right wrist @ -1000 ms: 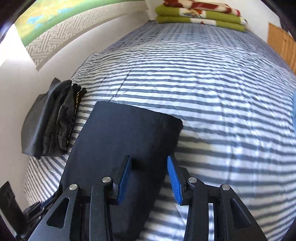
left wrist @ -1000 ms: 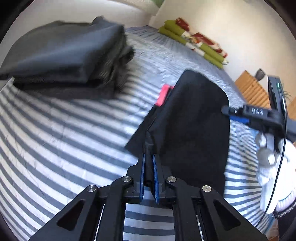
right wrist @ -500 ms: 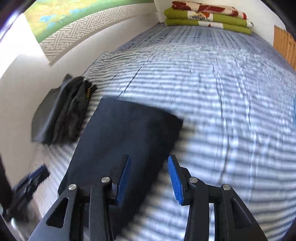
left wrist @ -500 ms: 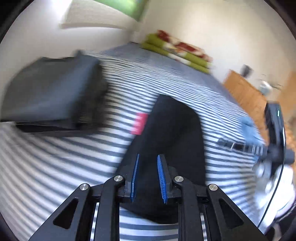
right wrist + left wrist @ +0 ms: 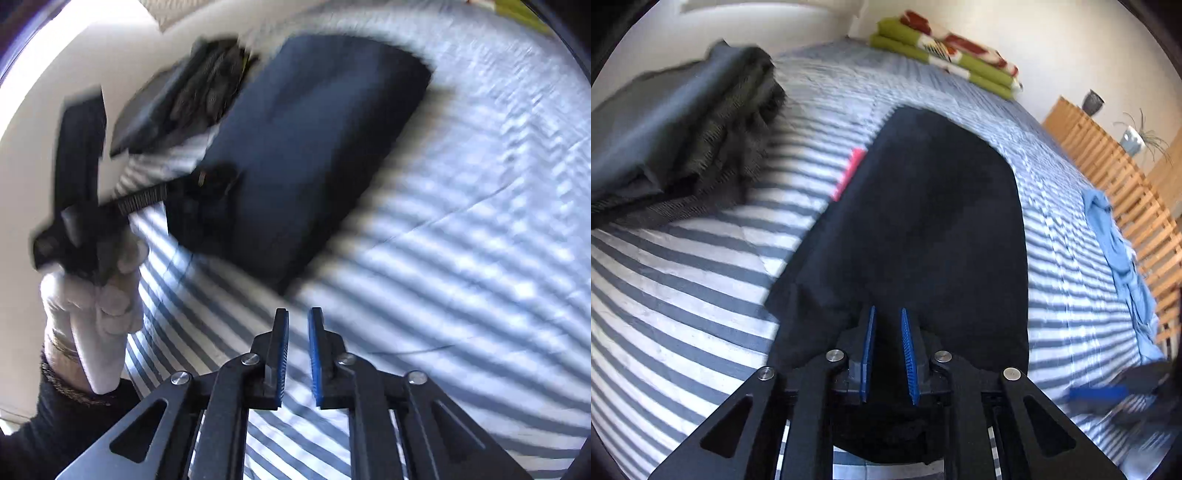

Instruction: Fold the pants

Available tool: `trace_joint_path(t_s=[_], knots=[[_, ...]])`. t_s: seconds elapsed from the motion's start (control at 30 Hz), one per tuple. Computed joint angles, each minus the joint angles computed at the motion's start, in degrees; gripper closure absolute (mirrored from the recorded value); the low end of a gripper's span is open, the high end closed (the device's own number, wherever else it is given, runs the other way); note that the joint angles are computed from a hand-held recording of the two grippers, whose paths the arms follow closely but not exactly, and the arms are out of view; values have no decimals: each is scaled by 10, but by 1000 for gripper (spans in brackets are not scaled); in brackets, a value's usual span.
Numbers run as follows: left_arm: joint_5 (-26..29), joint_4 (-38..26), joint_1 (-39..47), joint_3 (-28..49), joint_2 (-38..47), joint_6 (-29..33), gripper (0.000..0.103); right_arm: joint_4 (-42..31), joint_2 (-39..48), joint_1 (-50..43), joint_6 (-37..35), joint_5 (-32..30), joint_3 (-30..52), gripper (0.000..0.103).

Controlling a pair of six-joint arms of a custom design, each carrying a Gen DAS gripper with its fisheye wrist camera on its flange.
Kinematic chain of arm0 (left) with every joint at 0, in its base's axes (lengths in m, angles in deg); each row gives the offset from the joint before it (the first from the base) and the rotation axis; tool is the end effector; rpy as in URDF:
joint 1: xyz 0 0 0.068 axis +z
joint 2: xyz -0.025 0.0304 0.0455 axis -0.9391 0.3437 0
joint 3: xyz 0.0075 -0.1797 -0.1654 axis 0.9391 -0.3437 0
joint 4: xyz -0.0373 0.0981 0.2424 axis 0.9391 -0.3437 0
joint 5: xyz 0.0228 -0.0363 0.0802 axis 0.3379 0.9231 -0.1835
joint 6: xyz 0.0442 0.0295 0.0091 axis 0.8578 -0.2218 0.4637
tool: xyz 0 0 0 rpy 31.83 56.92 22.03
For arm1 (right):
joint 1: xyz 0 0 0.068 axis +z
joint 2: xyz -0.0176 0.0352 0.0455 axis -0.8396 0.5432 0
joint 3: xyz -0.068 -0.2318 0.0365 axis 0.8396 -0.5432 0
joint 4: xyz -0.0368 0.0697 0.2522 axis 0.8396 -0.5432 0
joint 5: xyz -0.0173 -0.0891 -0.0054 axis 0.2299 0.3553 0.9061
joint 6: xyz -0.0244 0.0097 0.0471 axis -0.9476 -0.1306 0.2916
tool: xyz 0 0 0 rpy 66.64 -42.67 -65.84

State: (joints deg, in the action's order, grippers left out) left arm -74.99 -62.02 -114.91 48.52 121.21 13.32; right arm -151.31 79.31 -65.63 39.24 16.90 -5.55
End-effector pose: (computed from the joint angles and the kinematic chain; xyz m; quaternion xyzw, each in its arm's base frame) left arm 0.2048 -0.1934 0.2484 -0.0404 0.9479 -0.1344 0.2859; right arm 0.2831 -0.0248 0.2283 -0.1519 0.9523 0.2228 0.1431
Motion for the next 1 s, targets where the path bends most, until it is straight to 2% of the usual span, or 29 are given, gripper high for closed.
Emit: trace_joint_path(t_s=[0.07,0.17,0.27,0.37,0.5,0.63,0.73,0.8,0.9,0.93,0.97,1.0], knots=[[-4,0,2,-9,-22,-9,87,-9,28,-12,12,-15,87,92],[-10,-12,11,-16,-30,-13,87,60,74,21,71,-5,174,91],[1,-7,22,-32,-37,-18,87,100,179,81,121,4,274,88],[0,-5,33,-22,-25,-9,87,146,268,137,158,50,333,87],[19,-1,56,-13,-13,7,87,193,342,184,187,104,367,87],[15,-4,56,-9,-9,18,85,208,417,195,192,117,436,87],[28,-9,68,-23,-30,23,84,169,443,193,199,112,489,87],[43,-15,77,-43,-63,16,85,161,406,177,216,104,461,85],[51,-35,88,-54,-109,32,77,181,274,129,210,53,320,73],[65,-35,96,-56,-126,34,66,186,222,105,203,34,265,61],[80,-31,105,-56,-136,33,49,185,180,86,195,30,224,50],[97,-27,115,-52,-140,34,42,182,142,64,183,26,185,46]])
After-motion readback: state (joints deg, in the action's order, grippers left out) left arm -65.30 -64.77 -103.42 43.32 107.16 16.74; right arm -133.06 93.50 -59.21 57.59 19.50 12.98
